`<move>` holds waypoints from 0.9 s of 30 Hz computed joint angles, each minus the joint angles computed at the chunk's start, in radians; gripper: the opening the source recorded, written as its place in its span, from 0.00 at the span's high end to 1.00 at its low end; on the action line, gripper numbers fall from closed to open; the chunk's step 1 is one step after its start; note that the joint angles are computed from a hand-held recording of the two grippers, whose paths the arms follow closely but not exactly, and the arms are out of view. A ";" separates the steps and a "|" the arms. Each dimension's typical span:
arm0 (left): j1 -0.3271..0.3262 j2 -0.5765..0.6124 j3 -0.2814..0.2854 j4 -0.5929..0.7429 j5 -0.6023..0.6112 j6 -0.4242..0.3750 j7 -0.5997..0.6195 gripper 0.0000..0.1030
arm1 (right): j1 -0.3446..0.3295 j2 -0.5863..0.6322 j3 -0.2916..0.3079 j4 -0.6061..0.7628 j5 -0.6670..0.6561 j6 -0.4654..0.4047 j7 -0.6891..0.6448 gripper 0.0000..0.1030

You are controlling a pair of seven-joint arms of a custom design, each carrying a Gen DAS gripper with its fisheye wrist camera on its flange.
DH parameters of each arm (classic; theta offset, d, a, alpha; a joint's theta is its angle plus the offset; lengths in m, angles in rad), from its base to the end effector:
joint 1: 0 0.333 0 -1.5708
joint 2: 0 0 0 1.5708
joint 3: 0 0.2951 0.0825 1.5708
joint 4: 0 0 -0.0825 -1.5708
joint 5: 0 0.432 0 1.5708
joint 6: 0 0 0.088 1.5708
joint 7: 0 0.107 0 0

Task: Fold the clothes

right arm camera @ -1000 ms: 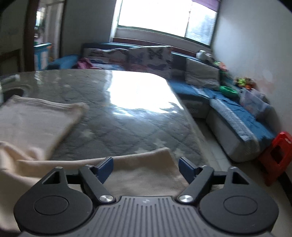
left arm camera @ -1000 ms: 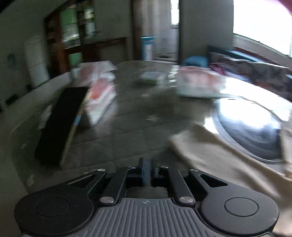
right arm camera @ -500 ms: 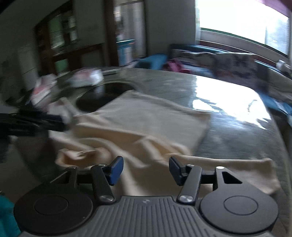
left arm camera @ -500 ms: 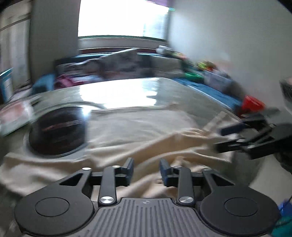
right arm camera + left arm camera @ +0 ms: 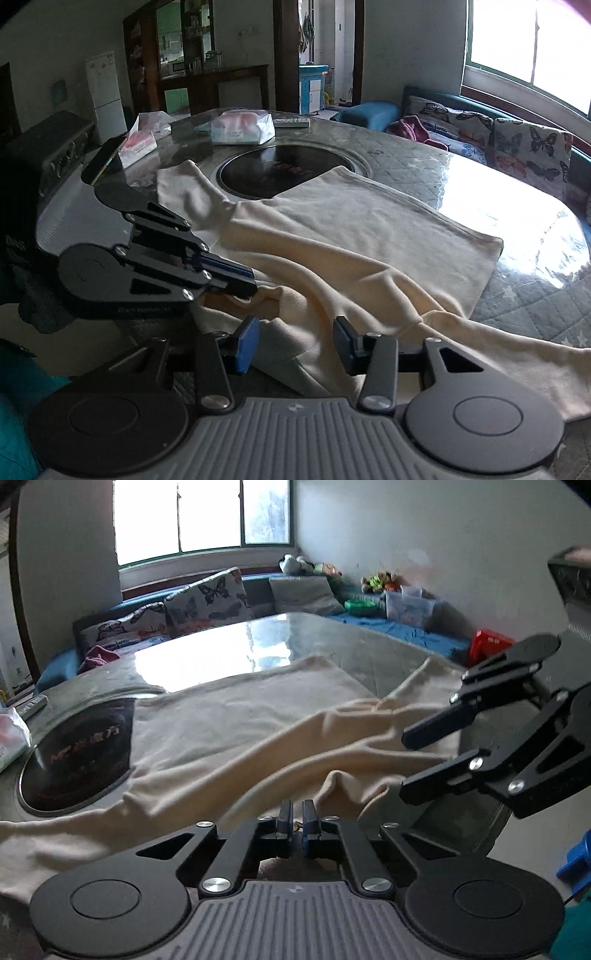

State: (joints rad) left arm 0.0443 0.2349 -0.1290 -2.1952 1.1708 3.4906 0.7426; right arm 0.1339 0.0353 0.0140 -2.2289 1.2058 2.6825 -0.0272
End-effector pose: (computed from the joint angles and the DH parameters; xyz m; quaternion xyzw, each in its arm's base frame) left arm 0.5639 -0.1569 0.3088 -0.4448 0.7804 -0.3780 0.2242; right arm 0.5867 0.0577 0.3347 -0.8415 0.3730 -0.1494 0.3612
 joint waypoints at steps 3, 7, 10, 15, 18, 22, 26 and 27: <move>-0.002 0.001 0.005 0.005 -0.004 0.032 0.020 0.94 | 0.000 -0.002 -0.001 0.001 0.005 0.002 -0.001 0.57; 0.001 0.022 -0.007 0.047 0.069 0.007 -0.030 0.75 | 0.001 0.007 0.001 0.010 0.006 0.012 0.005 0.57; 0.014 0.054 -0.024 0.096 0.179 -0.011 -0.116 0.73 | 0.000 0.012 0.001 0.013 0.002 0.018 0.013 0.56; -0.022 0.090 0.015 0.150 0.287 -0.001 -0.216 0.95 | -0.005 0.011 0.002 0.013 0.006 0.022 0.010 0.56; -0.042 0.071 0.042 0.114 0.216 0.024 -0.156 0.98 | -0.006 0.004 0.001 0.011 0.016 0.016 0.004 0.56; -0.026 -0.006 0.055 0.015 0.146 0.125 -0.051 0.98 | -0.006 -0.015 -0.004 0.003 0.028 0.008 -0.013 0.56; -0.018 -0.022 0.059 0.002 0.245 0.119 -0.080 0.98 | -0.003 -0.005 -0.006 0.013 0.037 0.000 -0.013 0.56; -0.019 -0.009 0.061 0.023 0.307 0.107 -0.136 0.98 | -0.002 0.007 -0.005 0.020 0.027 -0.004 0.002 0.56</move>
